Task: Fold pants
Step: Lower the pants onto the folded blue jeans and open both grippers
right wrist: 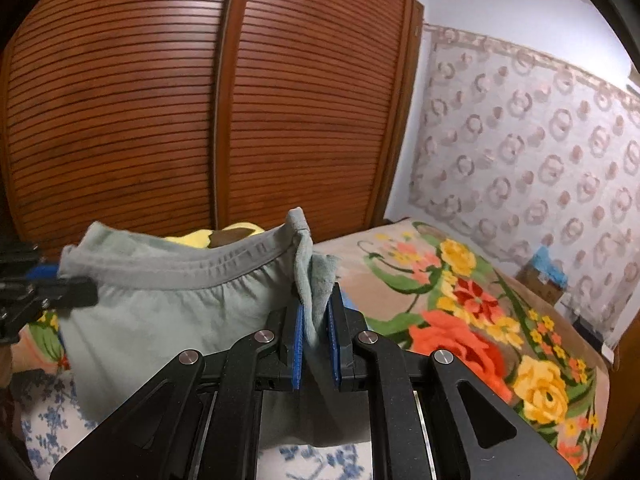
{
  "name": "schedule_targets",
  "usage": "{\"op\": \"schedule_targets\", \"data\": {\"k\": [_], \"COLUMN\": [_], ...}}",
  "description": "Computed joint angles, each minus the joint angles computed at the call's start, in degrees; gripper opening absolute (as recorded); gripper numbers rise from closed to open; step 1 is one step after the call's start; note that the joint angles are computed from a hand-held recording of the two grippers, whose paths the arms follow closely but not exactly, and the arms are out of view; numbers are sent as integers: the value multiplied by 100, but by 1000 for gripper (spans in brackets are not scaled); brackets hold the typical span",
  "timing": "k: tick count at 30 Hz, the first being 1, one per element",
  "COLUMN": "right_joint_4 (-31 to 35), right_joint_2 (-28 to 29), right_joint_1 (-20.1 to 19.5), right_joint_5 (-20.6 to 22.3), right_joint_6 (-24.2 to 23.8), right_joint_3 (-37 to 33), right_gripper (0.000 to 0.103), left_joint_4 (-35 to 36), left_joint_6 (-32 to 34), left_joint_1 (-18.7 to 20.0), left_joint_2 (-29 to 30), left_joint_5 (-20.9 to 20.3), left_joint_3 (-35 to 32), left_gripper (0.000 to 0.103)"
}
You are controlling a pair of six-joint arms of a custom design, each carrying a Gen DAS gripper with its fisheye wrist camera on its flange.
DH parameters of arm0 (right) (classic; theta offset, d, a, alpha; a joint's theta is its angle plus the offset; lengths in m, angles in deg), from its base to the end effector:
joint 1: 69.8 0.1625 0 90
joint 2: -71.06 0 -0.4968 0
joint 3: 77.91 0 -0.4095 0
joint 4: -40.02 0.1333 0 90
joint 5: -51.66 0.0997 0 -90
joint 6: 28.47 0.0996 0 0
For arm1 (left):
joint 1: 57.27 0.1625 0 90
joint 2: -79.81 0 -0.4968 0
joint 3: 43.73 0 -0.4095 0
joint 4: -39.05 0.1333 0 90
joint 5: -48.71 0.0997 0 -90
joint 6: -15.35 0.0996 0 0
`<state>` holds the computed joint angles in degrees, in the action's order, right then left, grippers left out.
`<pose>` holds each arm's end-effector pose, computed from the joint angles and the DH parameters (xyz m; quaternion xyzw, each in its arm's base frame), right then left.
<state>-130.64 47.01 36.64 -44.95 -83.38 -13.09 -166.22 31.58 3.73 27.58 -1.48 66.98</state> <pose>0.3726 -0.8323 0.0856 0.5313 -0.7738 0.3037 0.1634 -0.1365 -0.6527 0.2476 0.1686 0.8258 -0.4777 0.2479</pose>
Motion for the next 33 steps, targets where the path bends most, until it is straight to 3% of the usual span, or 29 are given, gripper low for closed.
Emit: {"op": "schedule_targets", "data": {"k": [11,14,18,26,33], "right_joint_4": [875,1082,1157,1050,1128], "right_joint_2": [541,547,447,147,357], "right_joint_1": [87,65,-11,-218,-271], "right_joint_5": [-32,-33,62,-3,-331], "right_joint_6": [207,393,668,735,924], "right_joint_3": [-879,-977,-927,-364,-703], "right_gripper": [9,21,28,29,29], "left_joint_4": [-26,34,64,64,184], "left_joint_6": [-206,-297,-323,-359,-432], "left_joint_1": [57,90,110,192,228], "left_joint_2": [20,35,71,102,76], "left_joint_5": [310,351,439,475,458], "left_joint_3": [138,144,145,139,168], "left_gripper": [9,10,11,15,22]}}
